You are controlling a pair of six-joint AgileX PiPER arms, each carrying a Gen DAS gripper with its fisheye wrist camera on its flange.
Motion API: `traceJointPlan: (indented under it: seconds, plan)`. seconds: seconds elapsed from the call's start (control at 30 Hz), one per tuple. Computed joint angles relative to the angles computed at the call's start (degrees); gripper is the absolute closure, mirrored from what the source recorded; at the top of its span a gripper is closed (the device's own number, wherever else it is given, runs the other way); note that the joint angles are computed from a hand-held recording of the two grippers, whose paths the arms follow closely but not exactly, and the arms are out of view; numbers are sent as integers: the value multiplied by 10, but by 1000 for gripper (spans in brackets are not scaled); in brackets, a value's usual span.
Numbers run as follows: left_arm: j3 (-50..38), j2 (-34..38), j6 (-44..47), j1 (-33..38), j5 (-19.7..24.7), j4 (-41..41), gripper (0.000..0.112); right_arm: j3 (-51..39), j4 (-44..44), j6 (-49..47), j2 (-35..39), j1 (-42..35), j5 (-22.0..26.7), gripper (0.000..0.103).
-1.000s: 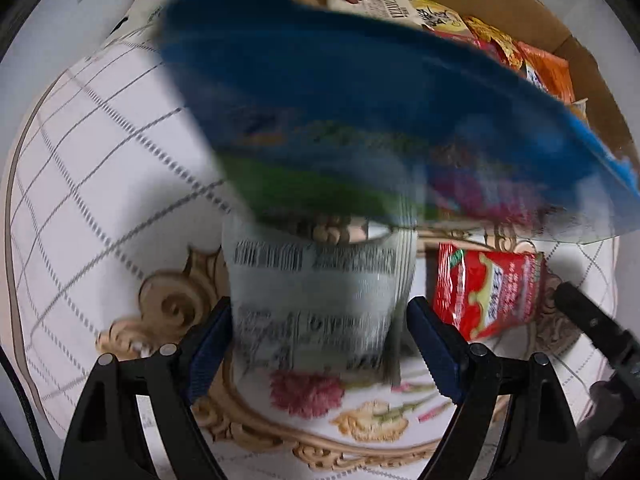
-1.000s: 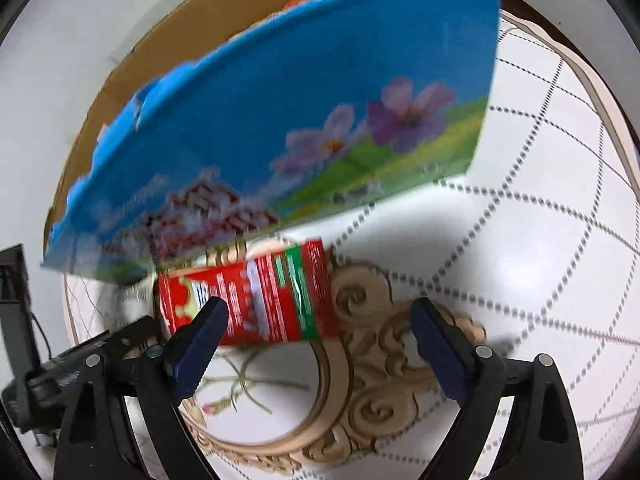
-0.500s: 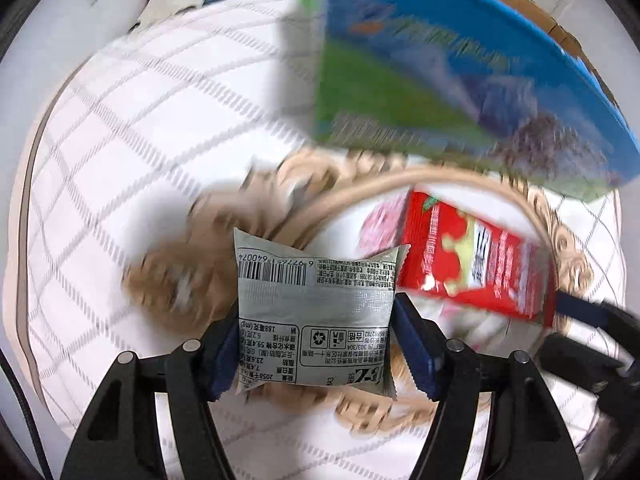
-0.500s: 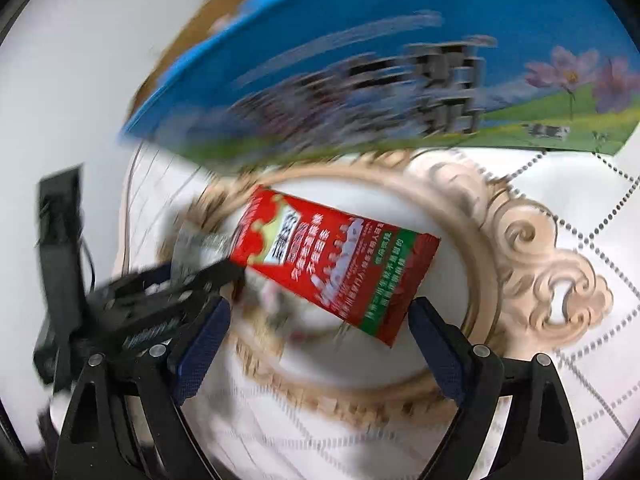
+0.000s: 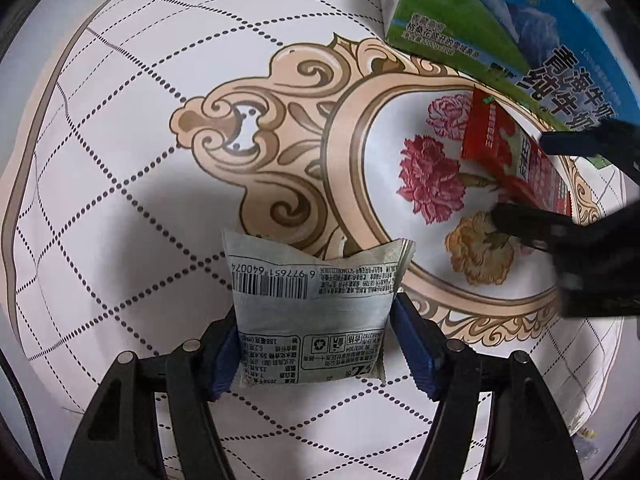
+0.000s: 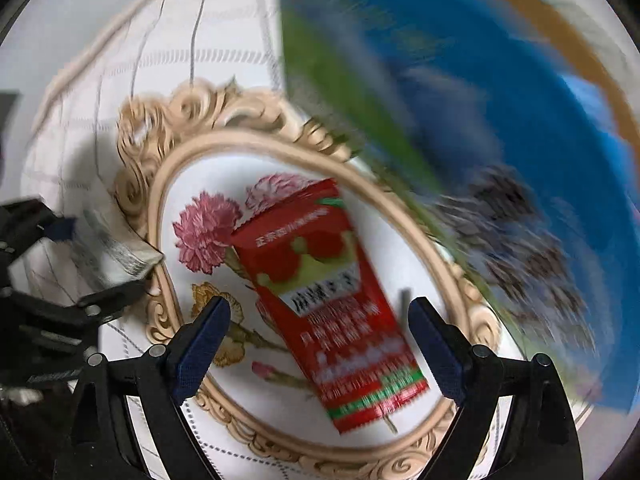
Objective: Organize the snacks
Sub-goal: 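Grasp the white bread pouch with the left tool while the right grasps the red spicy-strip packet, then carry both packets into the box and open both tools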
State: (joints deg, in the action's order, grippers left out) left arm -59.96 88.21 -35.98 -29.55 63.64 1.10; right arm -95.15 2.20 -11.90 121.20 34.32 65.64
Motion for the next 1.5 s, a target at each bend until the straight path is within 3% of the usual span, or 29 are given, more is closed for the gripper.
traceJointPlan:
  seconds: [0.07, 0.13, 0.27, 0.33, 0.43, 0.57, 0.67, 0.83, 0.9, 0.97, 1.07, 1.13, 1.23, 1.37, 1.43, 1.5]
  plan:
    - [39, -22, -21, -21, -18, -2, 45, -21, -4, 26, 19, 0, 16, 13]
    - [52, -30, -36, -30, -17, -7, 45, -9, 4, 61, 10, -9, 12, 31]
    - [67, -20, -19, -17, -49, -29, 45, 51, 44, 159, -25, -52, 32, 38]
    - [84, -29, -29, -28, -56, -36, 45, 115, 65, 191, -58, -77, 6, 38]
    - [93, -33, -32, -43, -60, -52, 45, 230, 164, 212, -113, -148, -36, 38]
    - [92, -12, -45, -77, -76, -55, 42, 314, 269, 177, -152, -214, -30, 37]
    - [89, 18, -16, -75, -87, -60, 38, 308, 208, 196, -172, -191, -48, 24]
    - [103, 28, 19, -51, -120, -95, 38, 274, 150, 251, -147, -121, -81, 23]
    - [125, -14, 79, 23, -101, -101, 39, 275, 138, 268, -141, -106, -92, 23]
    - [130, -20, 111, 54, -97, -105, 46, 282, 125, 287, -148, -95, -102, 23]
    - [132, -39, 104, 55, -81, -90, 49, 297, 111, 307, -157, -87, -122, 26]
    - [122, -43, 91, 45, -65, -81, 50, 318, 90, 320, -172, -76, -137, 43]
    - [109, -40, 76, 35, -56, -78, 50, 346, 79, 329, -196, -67, -155, 51]
    - [38, -25, 34, 1, -9, -77, 50, 383, 90, 305, -243, -86, -167, 54]
    - [16, -20, 29, -8, -1, -75, 50, 443, 106, 279, -327, -111, -143, 55]
    - [0, -26, 45, 5, 14, -81, 50, 436, 117, 262, -354, -130, -126, 55]
